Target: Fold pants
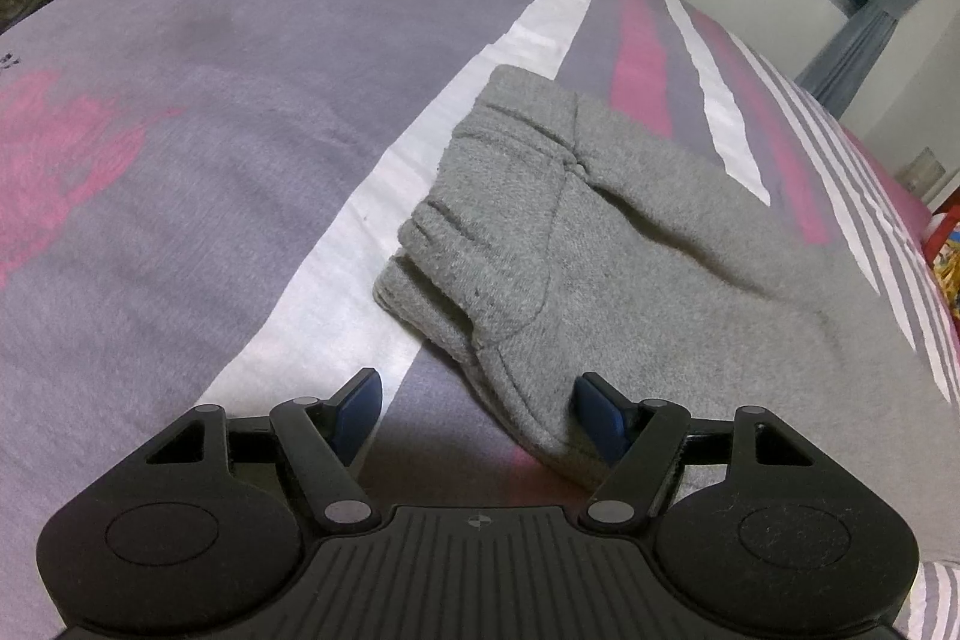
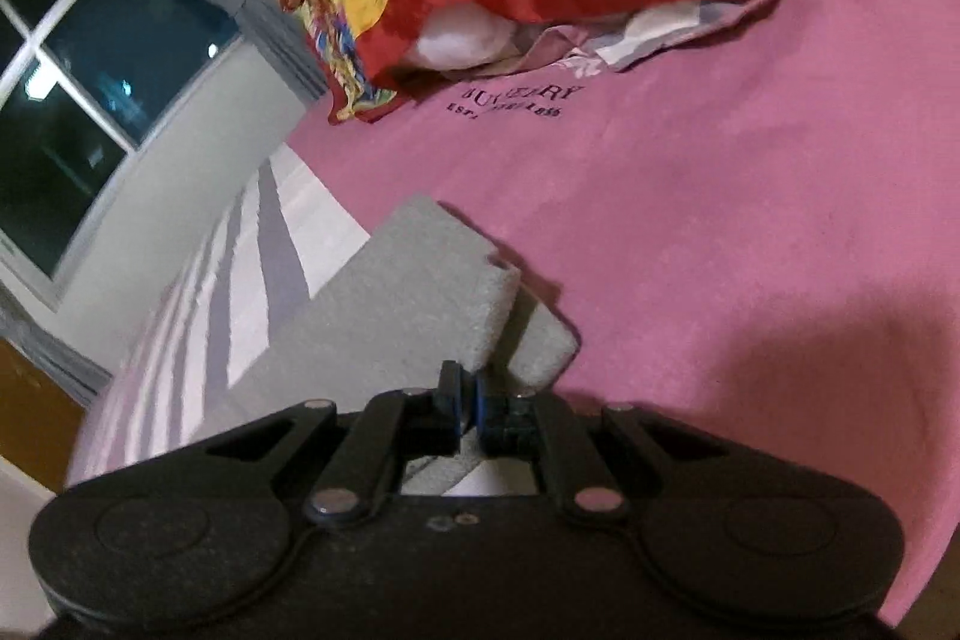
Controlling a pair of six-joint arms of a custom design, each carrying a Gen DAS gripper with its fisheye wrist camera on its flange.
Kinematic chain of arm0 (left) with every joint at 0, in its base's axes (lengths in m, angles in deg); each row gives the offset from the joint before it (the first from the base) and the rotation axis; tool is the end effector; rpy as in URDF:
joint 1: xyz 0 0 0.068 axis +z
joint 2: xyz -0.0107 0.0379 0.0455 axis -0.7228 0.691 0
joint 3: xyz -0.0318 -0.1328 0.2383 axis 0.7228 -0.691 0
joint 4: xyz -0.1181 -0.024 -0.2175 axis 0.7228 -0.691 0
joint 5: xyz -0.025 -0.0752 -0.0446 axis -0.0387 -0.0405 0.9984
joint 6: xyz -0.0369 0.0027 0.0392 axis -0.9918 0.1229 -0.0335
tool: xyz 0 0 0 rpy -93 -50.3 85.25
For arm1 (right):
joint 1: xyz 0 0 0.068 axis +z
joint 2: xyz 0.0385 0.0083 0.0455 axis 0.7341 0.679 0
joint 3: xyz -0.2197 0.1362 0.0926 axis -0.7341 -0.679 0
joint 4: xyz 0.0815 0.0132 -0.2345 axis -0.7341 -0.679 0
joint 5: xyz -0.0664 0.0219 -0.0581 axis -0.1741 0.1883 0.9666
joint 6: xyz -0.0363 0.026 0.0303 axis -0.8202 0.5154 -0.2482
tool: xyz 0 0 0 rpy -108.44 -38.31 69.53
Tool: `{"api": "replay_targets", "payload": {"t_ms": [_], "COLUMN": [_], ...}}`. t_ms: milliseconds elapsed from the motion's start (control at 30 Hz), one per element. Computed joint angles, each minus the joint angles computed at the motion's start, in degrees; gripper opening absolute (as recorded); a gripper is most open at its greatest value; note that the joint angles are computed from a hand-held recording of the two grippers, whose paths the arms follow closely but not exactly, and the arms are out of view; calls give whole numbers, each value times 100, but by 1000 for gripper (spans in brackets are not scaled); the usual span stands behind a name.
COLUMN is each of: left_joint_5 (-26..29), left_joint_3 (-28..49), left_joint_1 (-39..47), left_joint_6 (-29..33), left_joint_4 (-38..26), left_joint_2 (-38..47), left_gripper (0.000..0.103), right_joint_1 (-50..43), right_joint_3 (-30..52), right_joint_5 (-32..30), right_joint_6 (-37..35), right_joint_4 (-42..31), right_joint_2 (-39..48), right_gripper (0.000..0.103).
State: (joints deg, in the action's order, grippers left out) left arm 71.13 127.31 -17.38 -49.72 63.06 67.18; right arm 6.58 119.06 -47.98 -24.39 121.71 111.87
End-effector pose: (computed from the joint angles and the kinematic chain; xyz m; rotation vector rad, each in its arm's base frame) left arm 0.3531 0.1825 0.0337 -0.6461 2.3707 -0.2282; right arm 0.2837 -0.2178 0.0219 0.8171 1.9549 0.4476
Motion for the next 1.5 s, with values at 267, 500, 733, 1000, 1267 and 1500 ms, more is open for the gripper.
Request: {"api": "replay_targets", "payload": {"t_ms": [267, 500, 733, 1000, 1267, 1500], "left_joint_5": [39, 60, 35, 51, 169, 236], "left_joint_3": [-45, -87, -176, -208, -365, -375], "left_joint_1": [4, 14, -6, 1, 62, 118], "left_joint_6": [1, 18, -10, -16, 73, 127], "left_joint_4": [95, 154, 253, 311, 550, 581], "left_joint_2": [18, 20, -2, 5, 29, 22], "left_gripper": [72, 72, 72, 72, 74, 74], "right_joint_1": [28, -177, -238, -136, -93, 11], "right_joint_3": [-185, 369, -227, 183, -464, 259], "right_joint_5": [230, -604, -734, -339, -258, -100], "right_joint_6": [-120, 529, 324, -157, -576, 14], "right_joint_4": [144, -260, 308, -563, -122, -827], "right_joint_2": [-204, 236, -221, -4, -441, -218], "right_gripper": [4, 14, 4, 9, 23, 18]}}
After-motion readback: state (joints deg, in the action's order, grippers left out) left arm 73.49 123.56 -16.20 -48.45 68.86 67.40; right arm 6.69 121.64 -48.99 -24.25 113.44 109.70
